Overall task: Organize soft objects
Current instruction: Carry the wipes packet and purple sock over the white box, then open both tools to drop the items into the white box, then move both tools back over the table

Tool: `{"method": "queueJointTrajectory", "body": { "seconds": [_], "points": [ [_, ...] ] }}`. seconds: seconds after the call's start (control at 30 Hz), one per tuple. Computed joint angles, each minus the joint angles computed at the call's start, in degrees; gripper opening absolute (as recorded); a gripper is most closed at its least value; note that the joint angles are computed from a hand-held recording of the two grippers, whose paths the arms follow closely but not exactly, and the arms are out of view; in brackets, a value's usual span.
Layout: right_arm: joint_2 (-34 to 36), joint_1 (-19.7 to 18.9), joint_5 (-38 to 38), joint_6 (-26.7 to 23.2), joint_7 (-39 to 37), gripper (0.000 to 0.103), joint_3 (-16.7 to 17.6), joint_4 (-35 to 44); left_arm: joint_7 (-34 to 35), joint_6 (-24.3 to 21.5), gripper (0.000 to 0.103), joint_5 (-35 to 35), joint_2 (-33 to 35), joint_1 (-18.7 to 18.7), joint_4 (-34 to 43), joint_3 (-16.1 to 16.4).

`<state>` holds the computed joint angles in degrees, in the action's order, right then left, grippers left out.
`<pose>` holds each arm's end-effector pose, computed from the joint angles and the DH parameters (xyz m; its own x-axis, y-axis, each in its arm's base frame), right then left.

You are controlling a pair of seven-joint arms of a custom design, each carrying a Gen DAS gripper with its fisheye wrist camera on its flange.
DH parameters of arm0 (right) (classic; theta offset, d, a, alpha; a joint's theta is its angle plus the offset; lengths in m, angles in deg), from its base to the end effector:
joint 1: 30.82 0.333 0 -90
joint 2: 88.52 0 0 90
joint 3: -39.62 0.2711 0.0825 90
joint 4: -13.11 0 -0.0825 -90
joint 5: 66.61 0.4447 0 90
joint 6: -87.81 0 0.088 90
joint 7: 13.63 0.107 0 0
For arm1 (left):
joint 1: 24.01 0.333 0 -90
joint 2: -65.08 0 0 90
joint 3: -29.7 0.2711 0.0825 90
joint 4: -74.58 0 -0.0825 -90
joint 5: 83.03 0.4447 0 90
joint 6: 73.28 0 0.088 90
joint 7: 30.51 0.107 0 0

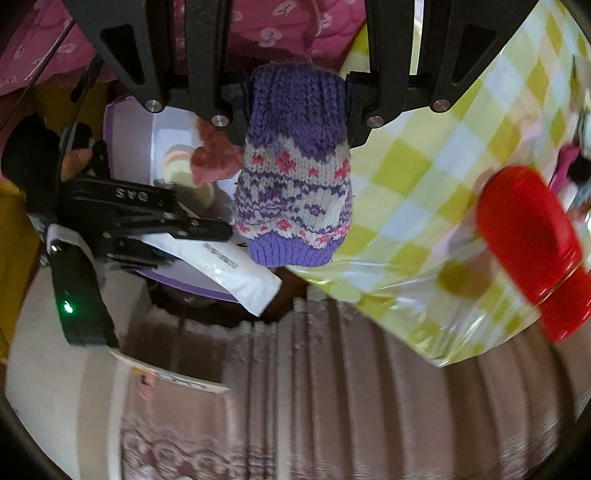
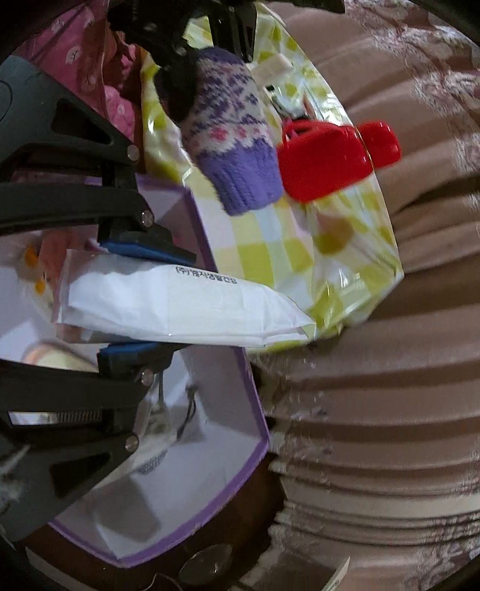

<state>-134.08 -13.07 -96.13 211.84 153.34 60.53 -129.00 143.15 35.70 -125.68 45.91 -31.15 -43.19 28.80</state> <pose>0.3599 0.2742 0.5463 -0.4409 -0.8903 -0.1136 -0.5630 0.3729 -0.7376 0.5373 -0.1263 0.5605 -0.9861 -0.1646 -0.0221 -0.1072 0.7322 -0.6726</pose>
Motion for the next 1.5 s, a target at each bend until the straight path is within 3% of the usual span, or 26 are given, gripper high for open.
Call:
{"method": "queueJointTrajectory", "body": {
  "seconds": [0.33, 0.6, 0.67, 0.73, 0.8, 0.93, 1.2, 1.4, 1.5],
  "points": [
    [-7.1, 0.1, 0.8, -10.5, 1.5, 0.041, 0.0, -3.7, 0.5, -0.6, 0.035, 2.7, -3.2, -4.0, -3.0, -2.3],
    [-10.6, 0.5, 2.2, -13.1, 3.2, 0.041, -0.6, -6.6, -6.1, -1.0, 0.035, 4.3, -1.5, -5.7, -2.0, -4.0],
    [-10.8, 0.4, 2.2, -12.9, 3.4, 0.042, -0.7, -6.8, -7.0, 0.6, 0.038, 4.5, -1.5, -6.1, -2.4, -4.4],
    [-11.0, 0.4, 2.8, -12.8, 3.6, 0.045, -1.2, -7.2, -7.9, 1.2, 0.054, 3.5, -1.7, -6.4, -2.8, -4.1],
    [-9.9, 0.4, 4.5, -13.8, 3.2, 0.071, -2.1, -6.6, -9.1, -1.7, 0.069, 2.5, -0.5, -6.5, -1.6, -3.2],
    [-8.9, 0.2, 5.3, -16.1, 4.1, 0.074, -1.5, -5.7, -9.5, -3.0, 0.074, 0.4, 0.2, -5.4, -1.1, -2.5],
    [-2.4, -0.7, 1.8, -12.6, 0.4, 0.075, -1.4, 0.0, -12.7, 2.4, 0.075, 0.2, 5.3, -1.6, 3.7, -2.0],
    [9.6, -0.3, 0.0, -5.9, -4.4, 0.075, -1.5, 8.5, -15.6, 7.6, 0.075, -0.8, 11.9, 3.3, 10.2, -0.8],
    [17.4, 0.7, -1.2, -1.7, -8.5, 0.075, -1.9, 14.1, -17.1, 12.9, 0.081, -0.4, 14.5, 6.5, 12.0, -0.5]
  ]
}}
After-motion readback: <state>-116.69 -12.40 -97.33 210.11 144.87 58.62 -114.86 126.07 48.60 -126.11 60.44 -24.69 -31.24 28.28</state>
